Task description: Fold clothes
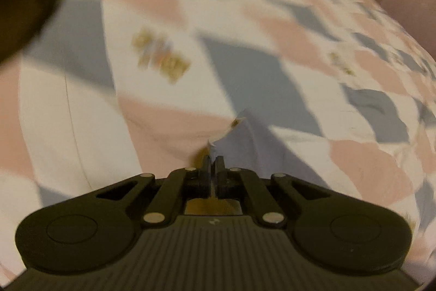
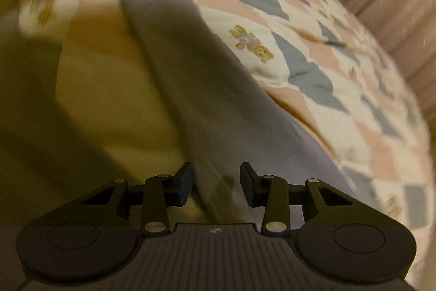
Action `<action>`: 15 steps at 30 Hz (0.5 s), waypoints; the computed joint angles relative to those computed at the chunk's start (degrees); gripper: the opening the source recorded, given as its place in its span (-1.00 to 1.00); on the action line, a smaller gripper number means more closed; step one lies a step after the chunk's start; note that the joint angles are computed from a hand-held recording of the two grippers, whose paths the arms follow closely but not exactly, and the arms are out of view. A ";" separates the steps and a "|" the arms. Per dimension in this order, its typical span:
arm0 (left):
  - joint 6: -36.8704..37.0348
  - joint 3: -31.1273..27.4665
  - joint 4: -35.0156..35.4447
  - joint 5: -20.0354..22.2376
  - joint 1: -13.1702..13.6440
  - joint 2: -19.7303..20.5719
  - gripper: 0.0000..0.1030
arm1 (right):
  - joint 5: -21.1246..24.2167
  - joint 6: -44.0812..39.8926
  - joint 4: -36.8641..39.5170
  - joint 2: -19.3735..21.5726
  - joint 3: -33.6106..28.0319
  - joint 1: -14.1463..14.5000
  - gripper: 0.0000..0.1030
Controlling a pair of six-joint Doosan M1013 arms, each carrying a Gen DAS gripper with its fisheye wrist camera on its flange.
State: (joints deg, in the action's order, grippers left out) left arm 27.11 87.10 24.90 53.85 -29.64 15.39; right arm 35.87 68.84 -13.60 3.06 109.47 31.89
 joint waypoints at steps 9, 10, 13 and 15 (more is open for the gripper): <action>7.07 5.73 7.66 5.27 -2.96 0.24 -0.91 | -2.98 6.91 -8.27 0.71 3.11 1.80 -0.95; 7.85 6.22 9.12 5.96 -3.57 0.46 -0.90 | -2.94 7.22 -8.28 0.84 3.16 1.86 -0.94; 8.68 5.15 9.71 7.62 -4.30 0.36 -0.87 | -1.57 8.17 -6.11 0.69 2.65 1.72 -0.67; 7.51 5.07 9.19 9.06 -4.18 -0.63 -0.79 | -1.45 10.71 -2.09 -0.76 2.49 0.65 -0.11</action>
State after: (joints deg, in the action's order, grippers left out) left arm 34.62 92.18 34.09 62.91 -33.82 14.76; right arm 34.42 79.55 -15.69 2.30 111.96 32.54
